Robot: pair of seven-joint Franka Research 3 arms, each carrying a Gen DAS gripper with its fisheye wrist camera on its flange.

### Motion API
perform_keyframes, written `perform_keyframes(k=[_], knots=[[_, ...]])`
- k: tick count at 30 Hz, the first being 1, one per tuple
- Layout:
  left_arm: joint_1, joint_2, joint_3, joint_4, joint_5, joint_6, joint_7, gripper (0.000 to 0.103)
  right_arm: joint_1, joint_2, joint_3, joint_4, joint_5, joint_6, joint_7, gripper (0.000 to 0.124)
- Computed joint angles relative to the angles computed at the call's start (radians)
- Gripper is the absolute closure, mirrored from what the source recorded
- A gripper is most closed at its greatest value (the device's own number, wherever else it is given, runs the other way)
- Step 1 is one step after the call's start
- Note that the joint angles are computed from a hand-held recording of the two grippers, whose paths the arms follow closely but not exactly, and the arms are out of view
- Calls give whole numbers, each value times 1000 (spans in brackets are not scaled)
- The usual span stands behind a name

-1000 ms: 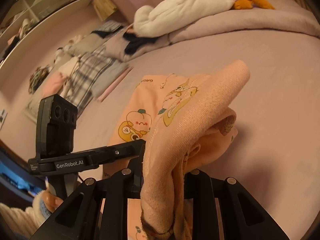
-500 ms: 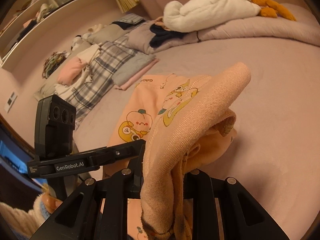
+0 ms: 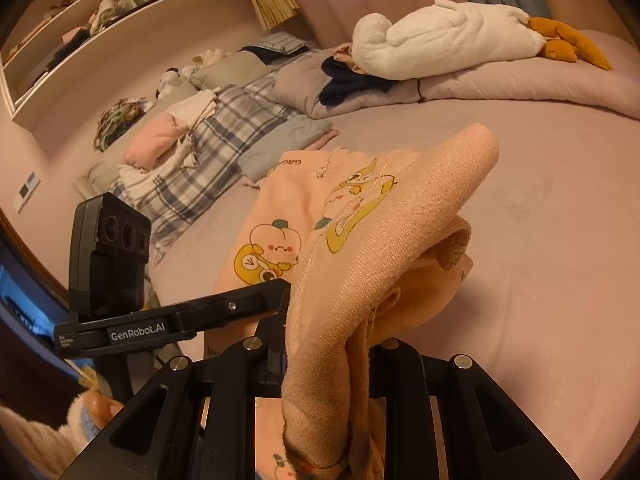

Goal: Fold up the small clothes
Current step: 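Lift the grasped shirt end with both tools and hold it up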

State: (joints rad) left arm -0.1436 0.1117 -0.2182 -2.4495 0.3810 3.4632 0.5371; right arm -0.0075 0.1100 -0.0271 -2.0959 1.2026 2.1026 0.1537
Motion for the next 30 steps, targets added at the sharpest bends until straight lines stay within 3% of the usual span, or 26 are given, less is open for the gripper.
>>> perform_keyframes(k=[9,21,30], knots=[[50,22,-17,2,63,12,-74,76,14,16,13,4,-16,28,9,99],[45,34,3,13,61,9,-60,76,28,32,27,18,-14,53,29,99],[113,66,-35,58,151,0,-100,76,30,44,31,29,1,72,35,99]])
